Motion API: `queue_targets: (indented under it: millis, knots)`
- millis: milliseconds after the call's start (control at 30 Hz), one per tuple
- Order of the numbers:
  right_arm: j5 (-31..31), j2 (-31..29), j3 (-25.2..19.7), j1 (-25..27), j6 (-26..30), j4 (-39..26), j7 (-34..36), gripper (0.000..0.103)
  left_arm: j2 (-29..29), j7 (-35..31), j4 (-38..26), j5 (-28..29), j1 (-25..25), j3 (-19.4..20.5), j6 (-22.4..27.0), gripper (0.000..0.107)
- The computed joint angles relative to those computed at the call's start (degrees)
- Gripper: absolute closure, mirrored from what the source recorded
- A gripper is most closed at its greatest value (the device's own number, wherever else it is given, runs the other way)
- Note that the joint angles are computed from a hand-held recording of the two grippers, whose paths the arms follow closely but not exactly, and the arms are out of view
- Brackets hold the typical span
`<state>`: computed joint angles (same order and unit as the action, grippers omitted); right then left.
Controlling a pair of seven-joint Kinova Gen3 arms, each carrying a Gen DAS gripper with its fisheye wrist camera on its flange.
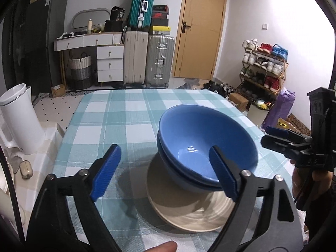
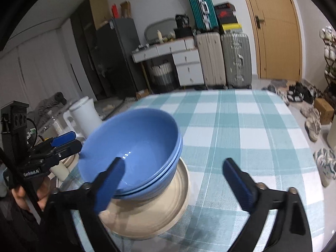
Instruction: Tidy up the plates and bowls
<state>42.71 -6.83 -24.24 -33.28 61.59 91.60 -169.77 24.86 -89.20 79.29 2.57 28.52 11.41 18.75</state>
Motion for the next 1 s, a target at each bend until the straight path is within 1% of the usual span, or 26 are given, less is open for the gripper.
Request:
queue_targets:
  millis: [33,67,100,200,300,433,467,567,667,767,800,833,900,933,1000]
  knots:
    - [1.03,-0.58,-0.46,-0.15,-0.06,0.81,-0.41,0.001,-0.67,-1.20,1.34,0.99,-1.63,1.65,-0.94,0.016]
    - [1.59,-1.18,-0.79,-0.19,-0.36,1.59,-0.55,0.001,-1.21,-2.02,2.44,1.65,-2.58,2.55,-1.83,0.008]
    - [2.05,-1.82,-1.22,-0.14,-0.70,2.43,-0.95,0.001,-1.82,-2.24,3.63,1.89,-2.74,2.50,-2.92,0.005]
    - [2.96,-3.35,-2.56,0.56,-1.94,4.63,-2.57,0.001,-3.92,-4.12,7.79,2.92,-4.66,4.33,-6.59,0.005]
    - [4.32,-4.55,-4.28,1.68,-3.40,6.86,-4.34,0.001,-5.34,-4.78,10.87,3.05,-4.83,4.59,-9.55,0.005]
    - [6.58,-5.70,-6.76,2.73,-5.38,9.84,-6.48,0.001,-6.19,-6.72,15.04,4.00,-8.90,9.28,-13.58,0.005]
    - [6.92,-5.75,-7.30,2.93,-5.74,10.28,-6.97,0.001,-6.16,-7.03,15.82,4.12,-10.02,10.49,-14.27,0.005]
    - [8.34,-5.58,-8.94,3.16,-6.18,11.55,-8.63,0.001,-5.48,-7.21,17.17,3.72,-11.29,12.17,-15.99,0.005]
    - [11.61,-5.12,-10.78,2.79,-5.69,12.75,-11.15,0.001,-4.13,-6.75,17.86,2.49,-10.57,11.63,-18.41,0.005]
    - [14.96,-4.59,-11.23,1.57,-5.39,13.78,-13.49,0.001,-2.62,-5.47,19.57,-0.06,-14.32,16.10,-22.06,0.005]
    - [16.36,-4.33,-11.42,1.13,-5.35,14.23,-14.58,0.001,-2.26,-4.61,20.01,-1.01,-14.70,16.48,-22.90,0.005]
    - [17.13,-4.21,-11.17,0.56,-5.39,14.44,-15.07,0.001,-1.91,-4.67,19.89,-1.04,-14.19,15.80,-23.24,0.005]
    - [18.50,-3.68,-10.76,-0.56,-5.07,14.67,-15.60,0.001,-1.70,-3.22,20.10,-1.94,-11.66,12.63,-24.66,0.005]
    - [19.20,-3.25,-10.57,-1.13,-4.60,14.63,-15.72,0.001,-1.50,-2.55,20.21,-2.34,-11.04,11.78,-25.31,0.005]
    - [19.87,-2.86,-9.50,-2.37,-5.07,14.97,-16.19,0.001,-0.97,-1.09,20.39,-3.70,-11.15,11.73,-26.30,0.005]
